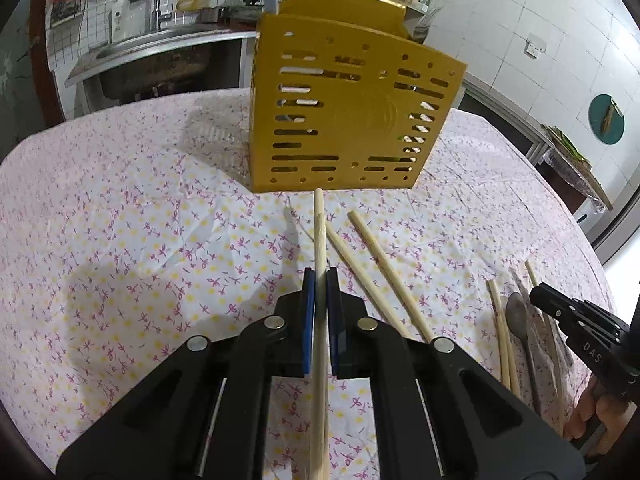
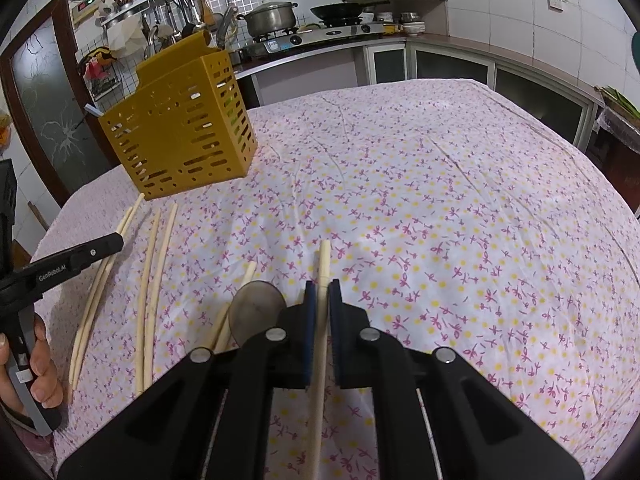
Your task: Organize utensils
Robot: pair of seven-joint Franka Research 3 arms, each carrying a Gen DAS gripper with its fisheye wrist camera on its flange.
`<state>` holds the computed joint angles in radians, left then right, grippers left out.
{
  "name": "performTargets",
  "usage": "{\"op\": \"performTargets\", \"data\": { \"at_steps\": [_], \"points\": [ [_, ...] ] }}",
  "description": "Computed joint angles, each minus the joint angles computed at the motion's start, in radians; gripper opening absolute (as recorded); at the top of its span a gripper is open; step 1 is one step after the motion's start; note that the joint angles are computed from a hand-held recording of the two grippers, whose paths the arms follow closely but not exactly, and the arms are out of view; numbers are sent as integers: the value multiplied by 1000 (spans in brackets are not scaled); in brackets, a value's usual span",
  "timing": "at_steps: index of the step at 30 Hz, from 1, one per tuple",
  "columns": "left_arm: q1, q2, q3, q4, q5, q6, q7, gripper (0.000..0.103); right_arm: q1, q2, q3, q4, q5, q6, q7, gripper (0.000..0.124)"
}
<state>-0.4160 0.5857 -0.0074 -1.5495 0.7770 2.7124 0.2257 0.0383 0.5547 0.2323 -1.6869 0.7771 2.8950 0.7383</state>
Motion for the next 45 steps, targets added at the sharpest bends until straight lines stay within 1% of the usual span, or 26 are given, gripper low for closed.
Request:
{"op": "performTargets", "data": {
  "at_steps": [3,5,8,10,15,17,19,24,28,32,37,38,40,41,45],
  "points": [
    [-5,-17,4,-14,13,13,-8,4,-33,-12,43,-12,51,24,-57,7],
    [-7,-32,7,-28,25,24,-20,4,-60,-27,80,-24,105,44,-120,6],
    [-10,-59,8,-48,45,30,-39,4,-68,-41,100,-34,161,58,-195,6],
    [-13,-82,9,-68,63,29,-55,4,-58,-43,89,-33,178,50,-209,6],
    [-1,-115,-16,-99,71,15,-48,4,-36,-40,59,-22,198,29,-213,6],
    [-12,-119,-9,-103,106,9,-66,4,-33,-41,54,-22,209,27,-220,6],
    [-17,-112,-10,-90,126,-15,-74,4,-33,-41,54,-20,222,24,-231,6],
    [-15,-127,-8,-100,166,2,-127,4,-50,-59,69,-23,300,22,-298,6],
    [-18,-142,-8,-107,216,6,-169,4,-48,-77,62,-28,359,8,-346,6],
    [-19,-159,-10,-118,264,9,-216,4,-49,-108,66,-41,472,12,-447,6],
    [-21,-182,-12,-133,348,12,-294,4,-41,-152,47,-59,614,-4,-577,6],
    [-20,-185,-14,-135,363,13,-309,4,-42,-165,46,-64,660,-6,-619,6],
    [-19,-191,-18,-138,397,14,-342,4,-33,-180,31,-68,713,-13,-666,6],
    [-18,-193,-21,-140,409,13,-353,4,-32,-192,27,-72,758,-17,-709,6],
    [-19,-201,-34,-141,452,-11,-379,4,-2,-217,-10,-82,842,-29,-785,6]
  ]
}}
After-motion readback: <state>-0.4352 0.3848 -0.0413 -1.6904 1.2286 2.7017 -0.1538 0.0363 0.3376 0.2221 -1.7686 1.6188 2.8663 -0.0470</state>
